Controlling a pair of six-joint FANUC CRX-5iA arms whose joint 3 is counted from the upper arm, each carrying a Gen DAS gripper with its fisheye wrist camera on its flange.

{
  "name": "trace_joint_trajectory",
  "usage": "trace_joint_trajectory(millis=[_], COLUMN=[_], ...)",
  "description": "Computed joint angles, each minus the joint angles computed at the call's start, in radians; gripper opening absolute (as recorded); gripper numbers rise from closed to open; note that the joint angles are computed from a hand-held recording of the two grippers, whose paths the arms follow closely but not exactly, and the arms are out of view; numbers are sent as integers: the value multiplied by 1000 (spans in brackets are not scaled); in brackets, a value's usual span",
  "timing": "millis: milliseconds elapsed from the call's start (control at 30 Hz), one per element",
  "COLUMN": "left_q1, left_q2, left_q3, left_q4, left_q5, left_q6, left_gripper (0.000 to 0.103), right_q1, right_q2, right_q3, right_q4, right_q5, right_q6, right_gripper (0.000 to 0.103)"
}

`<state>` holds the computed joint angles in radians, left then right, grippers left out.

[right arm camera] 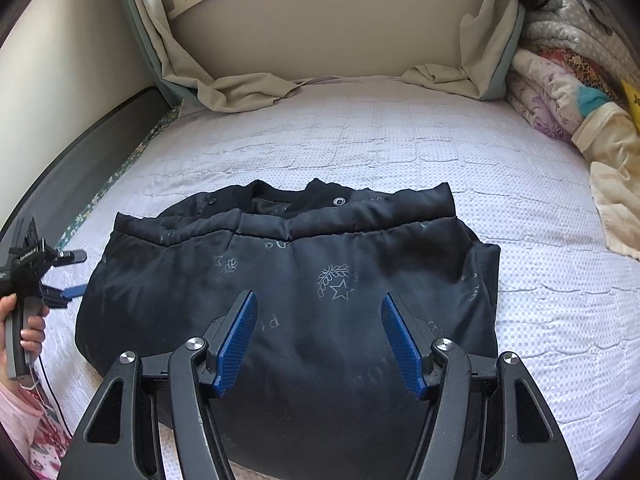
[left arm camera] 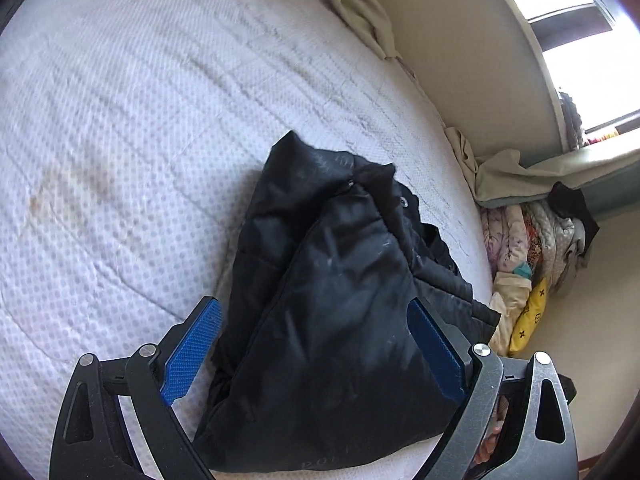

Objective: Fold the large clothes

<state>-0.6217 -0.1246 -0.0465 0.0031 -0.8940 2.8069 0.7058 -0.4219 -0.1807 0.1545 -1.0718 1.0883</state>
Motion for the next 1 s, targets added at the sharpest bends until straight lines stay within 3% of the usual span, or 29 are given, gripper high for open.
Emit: trace_joint_trajectory(millis=[167,367,567,700,867,1000], left_q1=[50,71,39,21,13,12], left_q2=[-25,-29,-6,27,21,15], left_q3=[-120,-333,-303,-260,-317,-309], left_q4=[139,477,405,379,489,476], left_q5=[101,359,397,377,463,465], left_q6=[-62,-308,-266,-285,-355,-357], left_gripper=[96,102,100,84,62,52], right_q1=[-29,-32,-52,-81,-98,-83], right_q2=[8,1,-7,1,9,10], right_q3=[20,20,23,39,51,48], right_q4=[-62,-65,-86,-133,-165,-150], right_q5=[-9,-7,-9,-22,-26,-25], right_q6=[17,15,21,40,43,31], right_gripper=[63,63,63,63,63,63])
